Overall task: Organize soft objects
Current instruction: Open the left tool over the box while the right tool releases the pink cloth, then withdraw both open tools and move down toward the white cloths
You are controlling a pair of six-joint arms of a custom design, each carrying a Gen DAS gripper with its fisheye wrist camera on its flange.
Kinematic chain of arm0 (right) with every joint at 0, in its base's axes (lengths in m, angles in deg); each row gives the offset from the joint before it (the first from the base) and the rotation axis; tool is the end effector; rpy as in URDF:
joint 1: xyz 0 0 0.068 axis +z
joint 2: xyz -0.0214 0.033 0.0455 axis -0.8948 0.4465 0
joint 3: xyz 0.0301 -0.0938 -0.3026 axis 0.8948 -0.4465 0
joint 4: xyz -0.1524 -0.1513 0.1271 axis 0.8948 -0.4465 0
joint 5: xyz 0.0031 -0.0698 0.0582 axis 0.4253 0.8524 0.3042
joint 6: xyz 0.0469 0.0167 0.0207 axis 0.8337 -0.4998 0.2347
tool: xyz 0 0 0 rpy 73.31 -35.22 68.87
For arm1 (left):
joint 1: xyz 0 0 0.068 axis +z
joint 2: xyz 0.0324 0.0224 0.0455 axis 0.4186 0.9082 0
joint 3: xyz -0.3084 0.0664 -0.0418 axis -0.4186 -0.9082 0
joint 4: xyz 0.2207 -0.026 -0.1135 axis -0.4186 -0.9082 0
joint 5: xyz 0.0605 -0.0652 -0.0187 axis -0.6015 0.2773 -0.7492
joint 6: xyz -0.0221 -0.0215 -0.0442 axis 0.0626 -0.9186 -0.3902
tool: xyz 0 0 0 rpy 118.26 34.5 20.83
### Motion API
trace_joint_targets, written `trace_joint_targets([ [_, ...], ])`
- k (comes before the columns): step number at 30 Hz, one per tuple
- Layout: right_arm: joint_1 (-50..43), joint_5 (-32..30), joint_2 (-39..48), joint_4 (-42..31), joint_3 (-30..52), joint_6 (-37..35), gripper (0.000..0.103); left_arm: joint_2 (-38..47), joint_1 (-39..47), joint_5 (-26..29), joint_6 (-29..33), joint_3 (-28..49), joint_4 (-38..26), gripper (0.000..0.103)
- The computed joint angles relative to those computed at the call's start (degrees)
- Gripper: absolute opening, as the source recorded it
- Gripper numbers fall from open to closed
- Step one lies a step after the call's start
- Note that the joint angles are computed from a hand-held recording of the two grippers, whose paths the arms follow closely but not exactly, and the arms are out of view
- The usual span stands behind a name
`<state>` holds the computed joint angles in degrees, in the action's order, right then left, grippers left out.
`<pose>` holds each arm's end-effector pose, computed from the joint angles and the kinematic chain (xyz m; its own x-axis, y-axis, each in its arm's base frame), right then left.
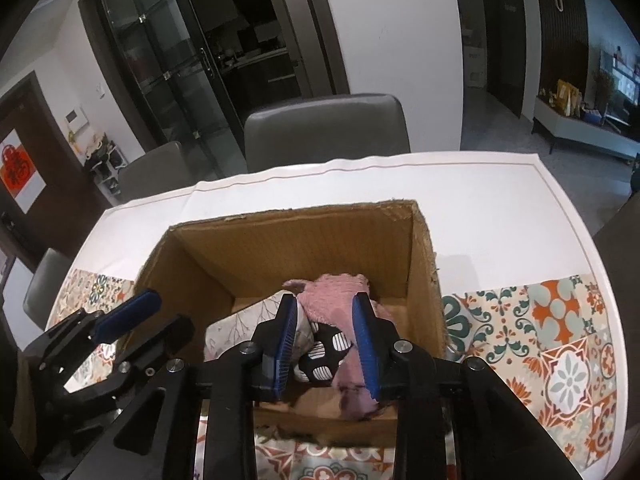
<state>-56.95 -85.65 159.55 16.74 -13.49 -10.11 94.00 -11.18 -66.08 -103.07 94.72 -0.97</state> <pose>0.2673 0.0367 0.2383 -0.7693 0.0507 -0.6369 -0.1186 0.9682 0.2204 0.2423 -0.1663 0.2403 -0.6385 0.1402 -0.7567 0.2859 0.9561 -0.0641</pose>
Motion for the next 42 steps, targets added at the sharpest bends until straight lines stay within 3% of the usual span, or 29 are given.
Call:
trace_joint_targets([
  [7, 1.14, 0.80, -6.92, -3.58, -1.13, 1.18, 0.030, -7.32, -3.56, -6.61, -1.70, -1.95, -3.52, 0.042],
  [22, 11.93, 7.46, -20.28, -13.63, -1.00, 5.78, 0.031, -21.88, -7.88, -12.33, -5.90, -5.80, -13.31, 0.042],
  [25, 14.61, 9.15, -21.69, -14.74, -1.36, 7.02, 0.036, -24.09, -8.78, -13.28, -7.31, -6.96, -15.20, 0.042],
  [32, 23.30, 15.12, -24.53, -17.11, -3.05, 11.35, 0.036, -29.24, -12.35, -15.66, -11.62, -10.13, -20.20, 0.042],
  [42, 31.91, 18.61, -25.83, -19.61, -6.76, 18.69, 0.036, -34.71, -18.71, -18.20, -18.95, -14.57, -27.82, 0.042],
])
